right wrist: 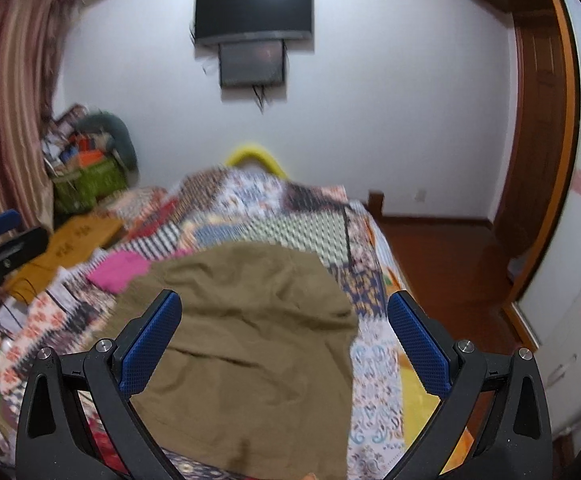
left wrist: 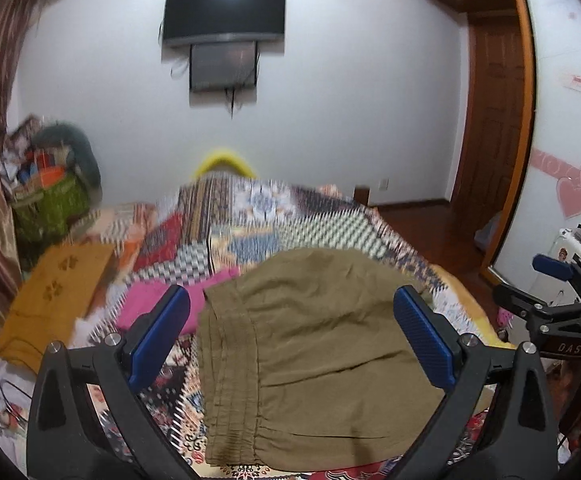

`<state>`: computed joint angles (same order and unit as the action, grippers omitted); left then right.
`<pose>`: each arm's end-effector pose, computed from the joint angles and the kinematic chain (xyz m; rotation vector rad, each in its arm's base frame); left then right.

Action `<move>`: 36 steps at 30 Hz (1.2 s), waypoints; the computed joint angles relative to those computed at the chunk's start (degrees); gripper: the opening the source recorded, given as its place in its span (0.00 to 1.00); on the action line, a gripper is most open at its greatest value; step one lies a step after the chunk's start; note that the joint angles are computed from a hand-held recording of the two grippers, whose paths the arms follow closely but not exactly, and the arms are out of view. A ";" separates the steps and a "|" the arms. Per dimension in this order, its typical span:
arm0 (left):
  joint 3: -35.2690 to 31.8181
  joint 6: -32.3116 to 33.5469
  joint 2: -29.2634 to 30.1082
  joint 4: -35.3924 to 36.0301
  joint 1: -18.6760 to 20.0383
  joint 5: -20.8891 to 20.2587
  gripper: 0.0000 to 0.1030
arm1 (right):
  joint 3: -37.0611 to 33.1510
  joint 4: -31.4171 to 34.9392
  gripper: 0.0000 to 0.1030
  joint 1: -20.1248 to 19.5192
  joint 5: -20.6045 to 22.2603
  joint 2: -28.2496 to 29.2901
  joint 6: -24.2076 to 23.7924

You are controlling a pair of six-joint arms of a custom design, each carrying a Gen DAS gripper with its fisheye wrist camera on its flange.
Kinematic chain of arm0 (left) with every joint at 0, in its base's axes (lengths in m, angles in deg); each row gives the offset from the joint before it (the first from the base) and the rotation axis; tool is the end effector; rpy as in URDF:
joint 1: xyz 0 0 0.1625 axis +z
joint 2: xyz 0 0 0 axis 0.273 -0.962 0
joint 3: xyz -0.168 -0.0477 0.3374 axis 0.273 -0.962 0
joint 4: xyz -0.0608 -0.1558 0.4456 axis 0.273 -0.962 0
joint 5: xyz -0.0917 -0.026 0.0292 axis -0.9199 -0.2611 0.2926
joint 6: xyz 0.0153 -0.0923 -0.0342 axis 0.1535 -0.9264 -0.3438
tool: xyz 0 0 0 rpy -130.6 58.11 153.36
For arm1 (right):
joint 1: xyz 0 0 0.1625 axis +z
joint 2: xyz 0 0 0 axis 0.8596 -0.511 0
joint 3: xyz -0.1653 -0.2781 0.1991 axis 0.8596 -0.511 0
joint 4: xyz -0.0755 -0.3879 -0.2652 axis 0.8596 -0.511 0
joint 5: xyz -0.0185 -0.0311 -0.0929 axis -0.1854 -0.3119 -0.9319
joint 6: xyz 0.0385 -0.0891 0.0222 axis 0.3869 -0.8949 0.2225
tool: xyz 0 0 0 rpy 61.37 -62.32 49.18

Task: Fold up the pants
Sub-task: 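Grasp the elastic waistband with the left tool while the right tool grasps the pant hem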

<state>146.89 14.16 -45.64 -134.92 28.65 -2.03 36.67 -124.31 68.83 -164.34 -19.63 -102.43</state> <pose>-0.1217 -0.4349 0.3897 0.3162 2.0194 -1.2970 0.4555 -0.4608 0.0956 0.9437 -2.2782 0.9727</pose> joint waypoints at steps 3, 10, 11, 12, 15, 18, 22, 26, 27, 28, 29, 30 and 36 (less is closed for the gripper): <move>-1.56 -2.44 1.90 1.49 4.62 -1.87 1.00 | -0.30 3.85 1.00 -1.20 -0.93 -0.18 2.66; -6.21 -3.12 6.00 4.31 13.52 -6.78 1.00 | -2.18 12.48 0.99 -5.73 -0.88 0.78 7.17; -6.95 -3.19 6.62 4.92 14.30 -7.06 1.00 | -2.54 13.44 0.99 -6.31 -1.08 1.04 6.93; -7.55 -2.67 7.09 5.04 15.37 -7.66 1.00 | -2.94 13.96 0.99 -6.76 -1.72 1.48 6.59; -9.59 -2.22 8.92 6.22 18.40 -9.27 1.00 | -4.64 15.47 0.99 -7.66 -3.27 3.23 5.28; -12.32 -2.71 11.15 9.45 21.58 -11.13 1.00 | -5.99 16.30 0.98 -8.65 -3.30 4.48 4.27; -14.56 -2.27 13.61 11.88 24.52 -12.94 1.00 | -8.09 18.46 0.92 -10.15 -1.80 5.86 5.38; -16.00 -2.70 15.34 15.04 26.65 -14.00 1.00 | -10.90 22.26 0.79 -11.60 -0.57 7.65 7.98; -16.27 -3.01 15.47 15.84 27.08 -14.61 1.00 | -11.43 23.58 0.76 -11.99 -0.09 7.87 8.61; -16.73 -3.51 15.66 16.97 27.57 -15.50 0.99 | -11.93 24.89 0.71 -12.31 0.33 8.08 9.07; -17.35 -4.16 15.83 18.34 28.19 -16.62 0.94 | -12.47 25.90 0.69 -12.62 0.59 8.41 9.26; -18.05 -4.96 16.06 19.99 28.74 -17.57 0.91 | -13.01 26.52 0.69 -12.79 0.50 8.84 9.35; -20.03 -7.01 17.24 25.25 30.73 -21.42 0.83 | -14.18 31.67 0.57 -13.89 2.74 9.71 7.70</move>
